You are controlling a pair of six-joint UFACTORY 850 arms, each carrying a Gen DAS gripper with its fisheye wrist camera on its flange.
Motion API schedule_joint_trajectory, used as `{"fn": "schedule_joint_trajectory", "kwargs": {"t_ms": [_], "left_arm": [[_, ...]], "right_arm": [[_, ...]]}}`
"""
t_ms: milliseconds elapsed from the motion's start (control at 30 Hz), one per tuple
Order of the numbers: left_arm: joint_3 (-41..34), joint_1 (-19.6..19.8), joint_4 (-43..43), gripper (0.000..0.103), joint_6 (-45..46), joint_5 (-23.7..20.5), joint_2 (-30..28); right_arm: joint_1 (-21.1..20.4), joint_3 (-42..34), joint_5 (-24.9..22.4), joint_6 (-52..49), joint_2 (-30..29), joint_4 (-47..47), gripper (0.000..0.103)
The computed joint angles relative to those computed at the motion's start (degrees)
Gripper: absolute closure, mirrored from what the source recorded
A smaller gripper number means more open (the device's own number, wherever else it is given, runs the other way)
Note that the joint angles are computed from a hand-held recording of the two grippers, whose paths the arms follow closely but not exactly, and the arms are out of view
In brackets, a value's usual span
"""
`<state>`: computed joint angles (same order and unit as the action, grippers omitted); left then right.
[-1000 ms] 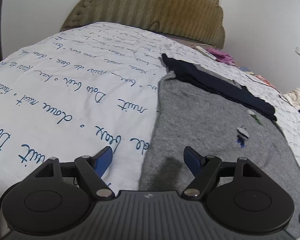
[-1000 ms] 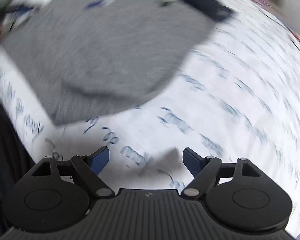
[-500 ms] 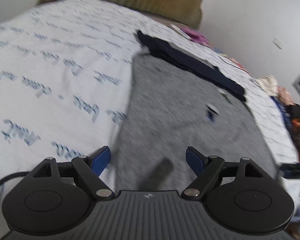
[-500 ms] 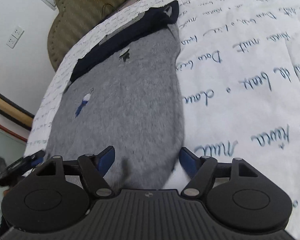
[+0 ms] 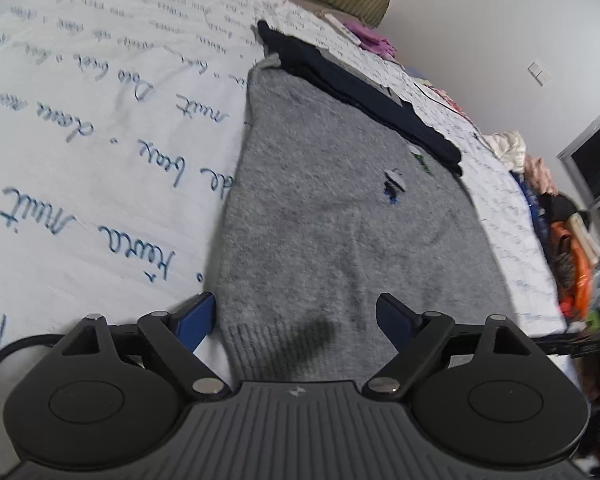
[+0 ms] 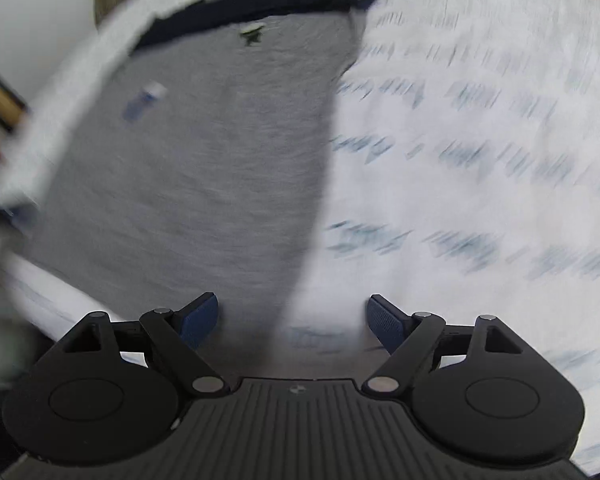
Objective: Fold small clothes
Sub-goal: 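Move both open grippers over the folded sweater toward its hem, then close both grippers on the ribbed grey hem of the sweater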
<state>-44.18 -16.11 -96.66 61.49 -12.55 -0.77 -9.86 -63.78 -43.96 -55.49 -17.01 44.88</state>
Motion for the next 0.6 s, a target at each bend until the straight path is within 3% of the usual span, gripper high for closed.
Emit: {"fn": "schedule_joint_trajectory", "kwargs": {"t_ms": [133, 167, 233, 333, 367, 500, 600], "left_arm": [[1.98, 3.90, -7.63, 0.016, 2.08, -9.56, 0.15], [2.72, 4.79, -9.89, 0.016, 2.60, -11.91, 0.22], [3.96, 6.24, -12.84, 0.016, 2.82, -16.60, 0.11], [5.34, 7.71, -15.34, 0.016, 2.44, -22.28, -0.40], [5.51, 7.78, -15.79, 0.016, 2.27, -22.69, -0.47], [4.97, 7.65, -14.83, 0.019, 1.05, -22.32, -0.76], [4.19, 7.29, -13.04, 0.023, 0.44, -22.07, -1.33]], "right_arm": [[-2.80, 2.42, -6.51, -5.23, -2.10, 14.36, 0.028], [-3.41, 2.35, -8.94, -5.59, -2.91, 16.22, 0.030], [-4.33, 2.29, -12.84, -4.43, -3.87, 18.57, 0.044], [-4.96, 3.10, -15.24, -6.61, -4.11, 21.12, 0.046], [-5.21, 2.98, -16.32, -6.71, -4.97, 21.84, 0.048], [-5.86, 1.87, -19.30, -4.73, -8.70, 24.17, 0.081], [-6.97, 2.54, -21.83, -5.00, -9.95, 27.30, 0.081]]}}
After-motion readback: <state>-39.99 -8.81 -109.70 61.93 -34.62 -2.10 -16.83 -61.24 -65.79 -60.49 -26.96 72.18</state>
